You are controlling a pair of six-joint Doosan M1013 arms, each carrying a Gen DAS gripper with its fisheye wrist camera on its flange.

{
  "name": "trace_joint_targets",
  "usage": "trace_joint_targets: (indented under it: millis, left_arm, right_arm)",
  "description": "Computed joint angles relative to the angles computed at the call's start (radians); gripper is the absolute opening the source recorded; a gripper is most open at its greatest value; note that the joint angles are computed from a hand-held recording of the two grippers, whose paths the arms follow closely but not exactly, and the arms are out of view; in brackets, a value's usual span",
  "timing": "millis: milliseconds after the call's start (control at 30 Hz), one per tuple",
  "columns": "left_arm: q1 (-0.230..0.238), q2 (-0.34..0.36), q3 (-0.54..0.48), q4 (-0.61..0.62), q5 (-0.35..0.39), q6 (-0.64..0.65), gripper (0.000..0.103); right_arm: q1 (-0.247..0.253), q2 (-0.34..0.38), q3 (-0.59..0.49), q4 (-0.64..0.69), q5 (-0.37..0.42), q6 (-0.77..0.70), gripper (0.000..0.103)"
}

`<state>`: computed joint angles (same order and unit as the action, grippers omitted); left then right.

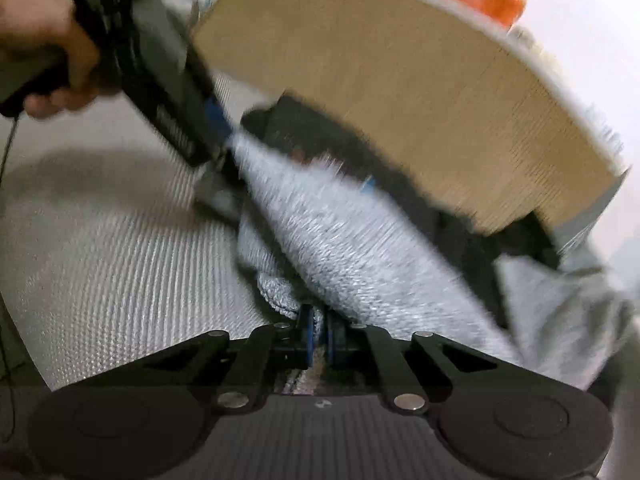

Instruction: Fold clothes

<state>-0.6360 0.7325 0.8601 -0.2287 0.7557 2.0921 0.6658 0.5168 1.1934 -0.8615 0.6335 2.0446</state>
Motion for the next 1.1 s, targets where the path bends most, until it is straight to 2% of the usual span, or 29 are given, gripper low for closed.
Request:
trace_joint_targets:
  millis: [167,300,400,433,467,600,733,867,900,967,1000,1100]
  left_arm:
    - [0.005,-0.021,0.032,-0.138,0.017,0.103,0.045]
    - [-0.002,-0.059,0.096,-0.255,0.026,0.269,0.053]
    - [0.004,-0.086,0.140,-0.402,0.052,0.433,0.058]
    - [0.006,-0.091,0.149,-0.443,0.063,0.475,0.064]
    - [0.002,-0.095,0.157,-0.447,0.057,0.494,0.065]
    - [-0.036,-0.075,0.146,-0.293,-0.017,0.397,0.065]
    - [-0.072,-0.038,0.119,-0.081,-0.094,0.203,0.067]
    - [-0.085,-0.013,0.104,-0.082,-0.136,0.162,0.070]
    - [-0.087,-0.012,0.108,-0.084,-0.160,0.156,0.068]
    - [-0.087,-0.013,0.114,-0.054,-0.194,0.100,0.041]
    - [-0.084,-0.012,0.113,-0.043,-0.199,0.070,0.034]
    - [-0.067,-0.031,0.135,-0.094,-0.223,0.109,0.026]
  right_arm:
    - [-0.002,-0.061,0.030,-0.069,-0.039,0.101,0.007]
    - [-0.010,-0.076,0.036,-0.182,-0.051,0.217,0.007]
    - [-0.018,-0.083,0.039,-0.167,-0.062,0.258,0.007]
    - [-0.021,-0.087,0.043,-0.153,-0.070,0.265,0.007]
    - [-0.023,-0.090,0.047,-0.138,-0.078,0.271,0.007]
    - [-0.029,-0.093,0.047,-0.114,-0.100,0.269,0.007]
    - [-0.030,-0.097,0.046,-0.113,-0.097,0.278,0.007]
    - [-0.032,-0.104,0.059,-0.113,-0.101,0.302,0.007]
    - [-0.033,-0.106,0.063,-0.116,-0.104,0.312,0.007]
    - [-0.033,-0.108,0.070,-0.121,-0.102,0.322,0.007]
    - [-0.033,-0.110,0.074,-0.123,-0.099,0.325,0.007]
    - [-0.033,-0.117,0.091,-0.148,-0.101,0.355,0.007]
